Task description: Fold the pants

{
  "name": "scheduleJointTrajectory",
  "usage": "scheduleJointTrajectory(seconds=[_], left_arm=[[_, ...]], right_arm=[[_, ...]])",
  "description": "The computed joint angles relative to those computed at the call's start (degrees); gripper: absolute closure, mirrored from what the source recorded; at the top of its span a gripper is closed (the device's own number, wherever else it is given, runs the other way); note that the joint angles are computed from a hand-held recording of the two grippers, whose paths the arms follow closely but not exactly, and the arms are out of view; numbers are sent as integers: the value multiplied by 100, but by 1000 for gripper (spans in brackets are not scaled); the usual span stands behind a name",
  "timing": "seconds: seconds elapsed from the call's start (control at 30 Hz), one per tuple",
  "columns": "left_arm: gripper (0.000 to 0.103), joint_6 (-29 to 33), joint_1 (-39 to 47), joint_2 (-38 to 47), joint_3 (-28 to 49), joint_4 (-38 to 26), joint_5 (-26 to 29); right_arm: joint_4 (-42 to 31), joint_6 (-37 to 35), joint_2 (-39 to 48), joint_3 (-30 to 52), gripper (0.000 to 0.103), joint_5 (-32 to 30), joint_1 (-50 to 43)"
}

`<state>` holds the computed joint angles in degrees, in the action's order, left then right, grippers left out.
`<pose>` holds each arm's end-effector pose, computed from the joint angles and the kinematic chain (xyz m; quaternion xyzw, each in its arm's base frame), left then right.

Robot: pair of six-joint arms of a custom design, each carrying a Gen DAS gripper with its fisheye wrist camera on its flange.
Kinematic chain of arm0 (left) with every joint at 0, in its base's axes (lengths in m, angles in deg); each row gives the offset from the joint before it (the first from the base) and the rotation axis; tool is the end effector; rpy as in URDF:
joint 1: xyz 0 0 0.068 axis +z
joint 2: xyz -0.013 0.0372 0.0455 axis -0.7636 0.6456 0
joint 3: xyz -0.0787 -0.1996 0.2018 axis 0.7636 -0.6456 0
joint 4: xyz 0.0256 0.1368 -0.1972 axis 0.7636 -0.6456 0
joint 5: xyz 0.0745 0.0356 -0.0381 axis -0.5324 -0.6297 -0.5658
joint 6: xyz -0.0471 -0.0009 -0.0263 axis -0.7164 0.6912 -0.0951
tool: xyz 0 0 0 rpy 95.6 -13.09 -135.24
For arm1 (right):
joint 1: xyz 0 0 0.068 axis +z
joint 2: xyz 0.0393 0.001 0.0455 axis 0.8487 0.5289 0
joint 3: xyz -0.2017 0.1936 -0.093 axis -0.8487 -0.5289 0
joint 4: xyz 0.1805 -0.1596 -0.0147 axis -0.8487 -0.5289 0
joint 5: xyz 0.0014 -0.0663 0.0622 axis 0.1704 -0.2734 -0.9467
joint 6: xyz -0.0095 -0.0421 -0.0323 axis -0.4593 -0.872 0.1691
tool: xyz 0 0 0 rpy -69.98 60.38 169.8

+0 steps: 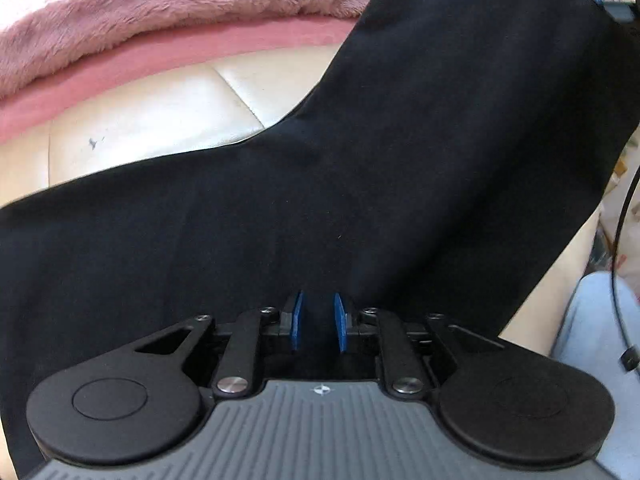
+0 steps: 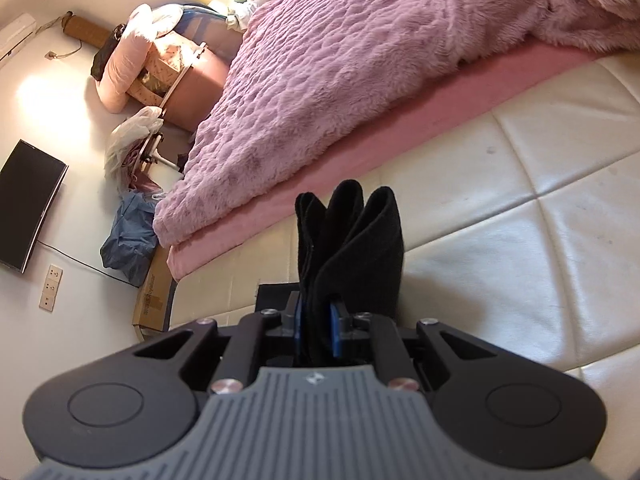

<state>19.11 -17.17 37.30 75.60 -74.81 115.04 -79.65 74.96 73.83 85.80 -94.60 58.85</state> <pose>0.1735 0.0889 0.2131 0.2788 0.9206 -0.1893 0.1970 0.1514 0.0231 0.3040 0.1241 0.8879 0.3711 0.2421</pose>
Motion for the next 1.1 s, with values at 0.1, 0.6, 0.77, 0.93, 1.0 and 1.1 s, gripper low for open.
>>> scheduleJointTrajectory(seconds=[0.1,0.6,0.77,0.93,1.0,1.1], left_arm=[[84,460,609,243,602,-650,362],[84,-378,2971,2846,3263,-929,75],[84,-168,3099,3346,3625,-1388,180],[84,-129,3077,3496,3648,-1472,219],[84,-47,3163,3538,3662,-1551,213],[85,-2,3216,3624,3676,-1555,219]], right_arm=[[223,511,115,137,94,457,620],[1448,2390,2444,1533,94,2235,3570],[2164,2971,3665,1899,94,2431,4167],[2745,3516,4723,2177,94,2419,4493],[2902,3696,5079,2287,94,2435,4593],[3128,3949,5513,2396,94,2401,4690]])
